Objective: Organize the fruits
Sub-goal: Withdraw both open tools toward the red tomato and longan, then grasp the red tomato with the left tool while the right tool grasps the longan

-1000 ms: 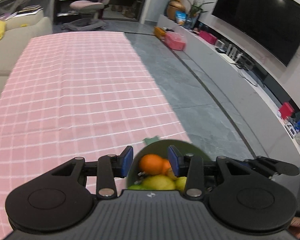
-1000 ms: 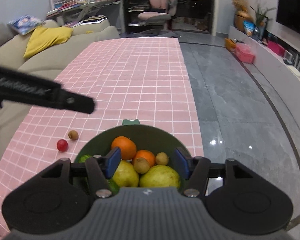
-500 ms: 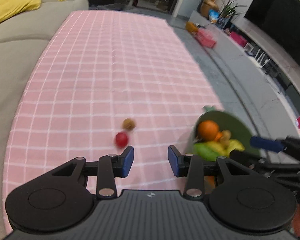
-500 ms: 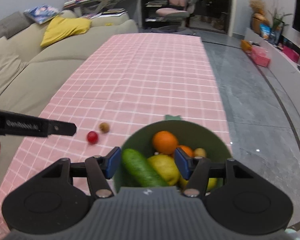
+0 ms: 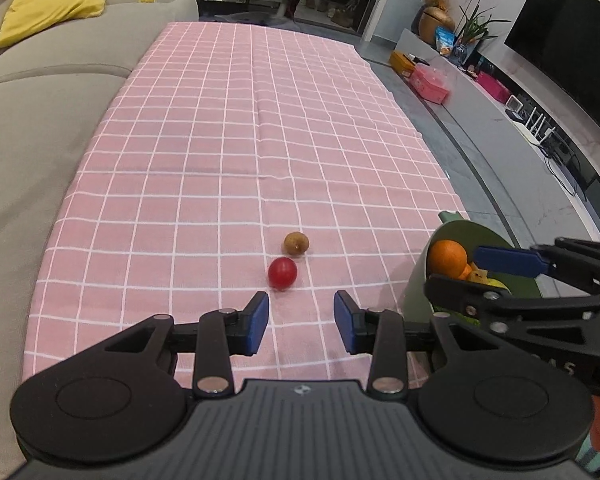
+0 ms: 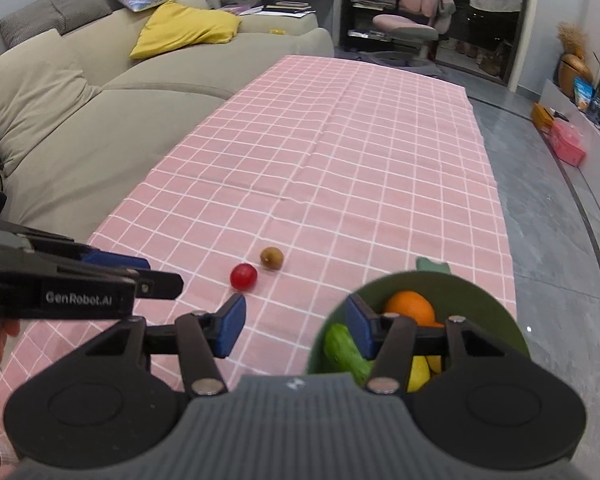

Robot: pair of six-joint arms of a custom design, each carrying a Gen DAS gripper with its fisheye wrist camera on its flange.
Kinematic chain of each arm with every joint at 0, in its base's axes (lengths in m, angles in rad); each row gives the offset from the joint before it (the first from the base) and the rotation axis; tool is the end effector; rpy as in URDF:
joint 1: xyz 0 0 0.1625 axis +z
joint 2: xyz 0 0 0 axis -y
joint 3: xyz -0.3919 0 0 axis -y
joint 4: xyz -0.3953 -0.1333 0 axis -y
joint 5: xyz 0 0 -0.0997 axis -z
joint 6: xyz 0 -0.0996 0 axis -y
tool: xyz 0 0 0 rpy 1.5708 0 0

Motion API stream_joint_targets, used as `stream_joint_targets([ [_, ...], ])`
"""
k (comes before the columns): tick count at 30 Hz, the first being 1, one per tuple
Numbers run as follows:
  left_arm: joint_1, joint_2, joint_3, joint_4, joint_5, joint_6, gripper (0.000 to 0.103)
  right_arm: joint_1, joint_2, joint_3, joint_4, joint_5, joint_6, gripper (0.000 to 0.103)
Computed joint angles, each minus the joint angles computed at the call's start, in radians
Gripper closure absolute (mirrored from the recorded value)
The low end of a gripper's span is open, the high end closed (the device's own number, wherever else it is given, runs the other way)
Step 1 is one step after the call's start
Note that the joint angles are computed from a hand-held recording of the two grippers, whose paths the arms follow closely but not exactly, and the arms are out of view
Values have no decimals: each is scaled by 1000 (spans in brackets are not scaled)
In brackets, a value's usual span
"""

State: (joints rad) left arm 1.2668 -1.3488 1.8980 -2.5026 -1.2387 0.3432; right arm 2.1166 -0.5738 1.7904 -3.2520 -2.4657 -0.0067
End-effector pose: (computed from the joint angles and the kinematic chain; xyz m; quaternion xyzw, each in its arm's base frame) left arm -0.0068 -0.5755 0.2883 0.2781 0.9280 -0.1843 0.1659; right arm 0.3503 -0.4697 -0.0066 0.1435 -0.8712 0.3122 0.3506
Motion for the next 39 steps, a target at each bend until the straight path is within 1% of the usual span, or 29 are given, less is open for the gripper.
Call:
stream_joint_targets([
  [9, 20, 38, -23, -16, -19, -23, 59, -18, 45, -95, 54, -8, -23, 51],
  [15, 49, 76, -60, -25, -50, -34, 59, -42, 74, -150, 105, 2, -41, 56],
  [17, 58, 87, -71, -29, -60, -28, 59, -51, 84, -167, 115, 2, -48, 56],
  [20, 68, 106, -87, -39, -67, -14, 59, -64, 94, -187, 127, 6, -61, 60],
  [21, 72, 112, -90, -47, -67, -10, 59, -69, 97, -192, 129, 9, -69, 62],
  [25, 87, 133, -101, -74, -70, -7, 60, -85, 111, -209, 108, 22, -128, 63],
  [29, 100, 160, -113, -84, -49, -17, 63, -103, 121, -216, 81, 35, -165, 69],
  [31, 102, 170, -115, -88, -45, -14, 63, -113, 123, -213, 67, 43, -167, 70],
  [33, 103, 181, -120, -89, -54, -13, 63, -125, 116, -204, 68, 58, -159, 76],
  [39, 96, 223, -140, -56, -56, 0, 63, -157, 101, -190, 66, 97, -156, 76],
])
